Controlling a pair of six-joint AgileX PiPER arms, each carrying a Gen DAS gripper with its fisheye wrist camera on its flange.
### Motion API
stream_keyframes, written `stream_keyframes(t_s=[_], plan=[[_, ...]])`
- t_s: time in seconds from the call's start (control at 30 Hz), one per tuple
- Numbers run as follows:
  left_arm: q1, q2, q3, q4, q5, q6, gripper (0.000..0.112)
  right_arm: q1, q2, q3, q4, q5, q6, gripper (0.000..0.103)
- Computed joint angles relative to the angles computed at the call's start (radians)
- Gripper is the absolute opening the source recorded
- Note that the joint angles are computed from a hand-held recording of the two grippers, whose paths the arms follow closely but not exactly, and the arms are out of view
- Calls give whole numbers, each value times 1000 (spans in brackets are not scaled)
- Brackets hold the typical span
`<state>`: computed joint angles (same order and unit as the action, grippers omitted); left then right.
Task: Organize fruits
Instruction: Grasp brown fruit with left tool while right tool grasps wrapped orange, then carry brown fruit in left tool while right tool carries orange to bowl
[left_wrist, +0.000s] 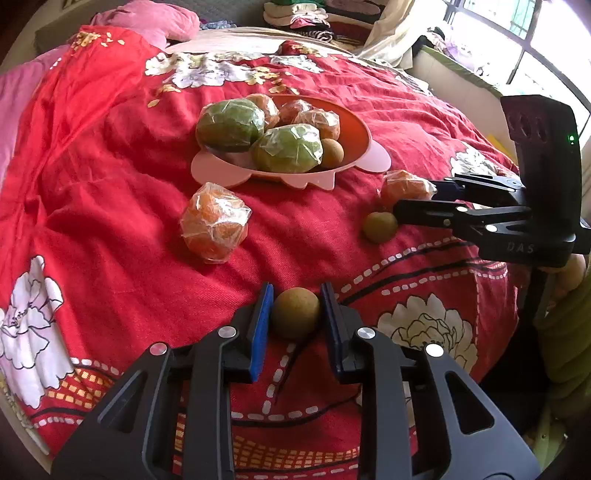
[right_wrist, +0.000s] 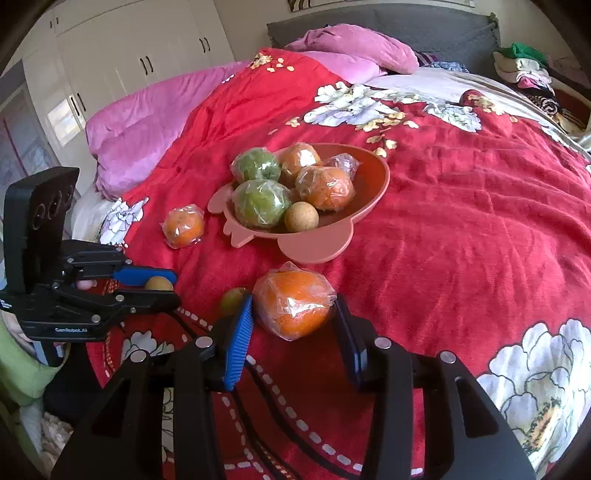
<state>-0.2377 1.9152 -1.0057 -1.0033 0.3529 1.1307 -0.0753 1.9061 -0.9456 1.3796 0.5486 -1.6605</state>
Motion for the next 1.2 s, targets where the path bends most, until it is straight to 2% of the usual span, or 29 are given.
stream_keyframes(t_s=[0.3, 0.63, 0.93, 1.2], plan=[[10, -35, -6, -32, 42, 21, 19, -31, -43, 27, 33, 15, -27, 41], [8, -12, -138, 16, 93, -77, 19, -41, -87, 26, 50, 24, -28, 41], [5, 50, -288, 128, 113, -213, 19, -46, -105, -21, 22, 24, 25, 41], [-12, 114, -415, 261, 137, -348, 19, -41, -90, -136, -51, 26, 120, 41]])
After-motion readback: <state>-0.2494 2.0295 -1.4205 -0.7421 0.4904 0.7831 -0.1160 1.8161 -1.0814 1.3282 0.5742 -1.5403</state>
